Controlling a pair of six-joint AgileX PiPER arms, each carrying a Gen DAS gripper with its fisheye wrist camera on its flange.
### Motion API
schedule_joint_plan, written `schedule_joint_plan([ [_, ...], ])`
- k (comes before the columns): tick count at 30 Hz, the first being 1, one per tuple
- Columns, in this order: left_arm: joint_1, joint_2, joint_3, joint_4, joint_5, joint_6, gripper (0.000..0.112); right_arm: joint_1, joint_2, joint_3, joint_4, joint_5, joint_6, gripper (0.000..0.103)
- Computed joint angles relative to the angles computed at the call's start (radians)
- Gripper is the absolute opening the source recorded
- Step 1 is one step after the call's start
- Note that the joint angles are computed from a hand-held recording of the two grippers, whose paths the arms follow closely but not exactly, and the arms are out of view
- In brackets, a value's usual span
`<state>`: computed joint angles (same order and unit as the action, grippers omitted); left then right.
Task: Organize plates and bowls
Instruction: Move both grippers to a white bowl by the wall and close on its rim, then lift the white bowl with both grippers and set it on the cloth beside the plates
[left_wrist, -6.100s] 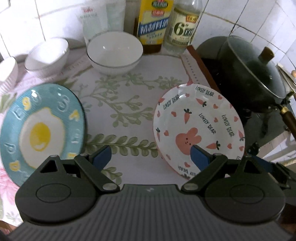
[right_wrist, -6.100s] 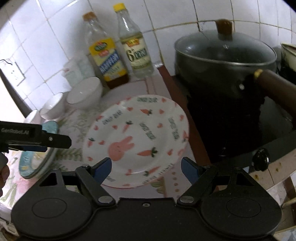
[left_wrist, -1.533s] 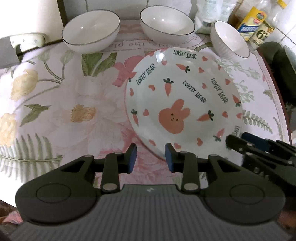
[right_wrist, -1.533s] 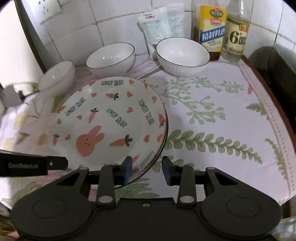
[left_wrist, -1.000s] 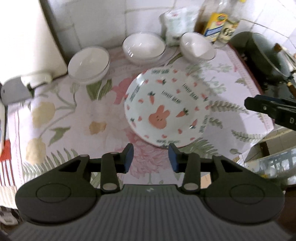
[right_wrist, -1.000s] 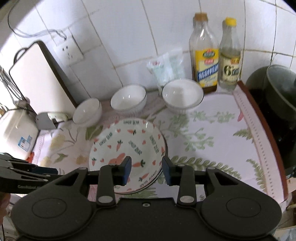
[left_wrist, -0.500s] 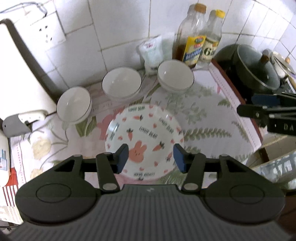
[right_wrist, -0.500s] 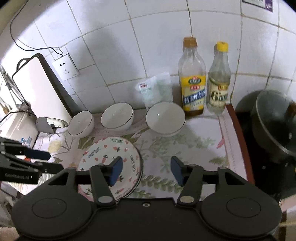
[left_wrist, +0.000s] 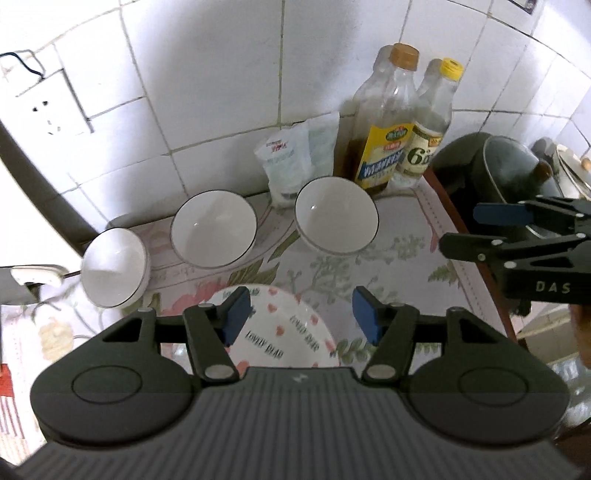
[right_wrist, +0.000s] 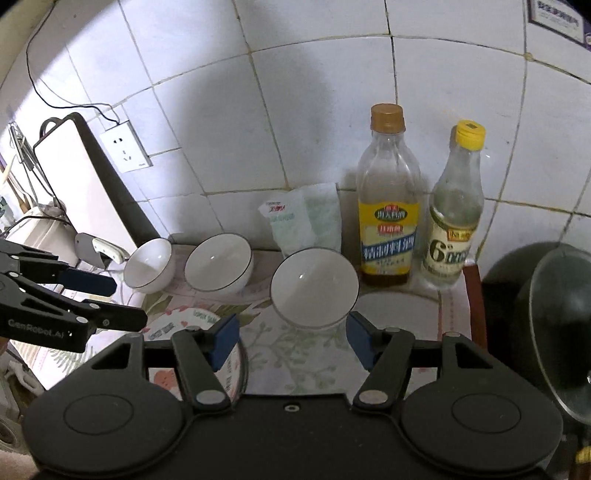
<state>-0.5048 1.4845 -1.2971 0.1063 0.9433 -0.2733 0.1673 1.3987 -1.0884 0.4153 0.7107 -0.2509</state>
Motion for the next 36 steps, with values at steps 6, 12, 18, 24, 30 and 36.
schedule_joint_plan([
  [6, 0.034, 0.112, -0.016, -0.02, -0.107, -0.026, 0.06, -0.048, 0.129, 0.046, 0.198, -0.159, -0.194, 0.069],
  [12, 0.054, 0.215, -0.012, 0.001, -0.249, -0.079, 0.06, -0.066, 0.278, 0.047, 0.379, -0.245, -0.366, 0.069],
  [18, 0.046, 0.347, -0.042, 0.038, -0.35, -0.126, 0.058, -0.073, 0.41, 0.019, 0.47, -0.28, -0.426, 0.069],
  [24, 0.042, 0.477, -0.129, 0.03, -0.352, -0.137, 0.055, -0.078, 0.498, -0.007, 0.558, -0.289, -0.474, 0.067],
  [30, 0.056, 0.56, -0.196, 0.006, -0.335, -0.142, 0.026, -0.078, 0.563, -0.066, 0.533, -0.26, -0.441, 0.047],
  [36, 0.082, 0.577, -0.203, -0.093, -0.326, -0.078, 0.01, -0.071, 0.596, -0.118, 0.409, -0.236, -0.268, 0.02],
])
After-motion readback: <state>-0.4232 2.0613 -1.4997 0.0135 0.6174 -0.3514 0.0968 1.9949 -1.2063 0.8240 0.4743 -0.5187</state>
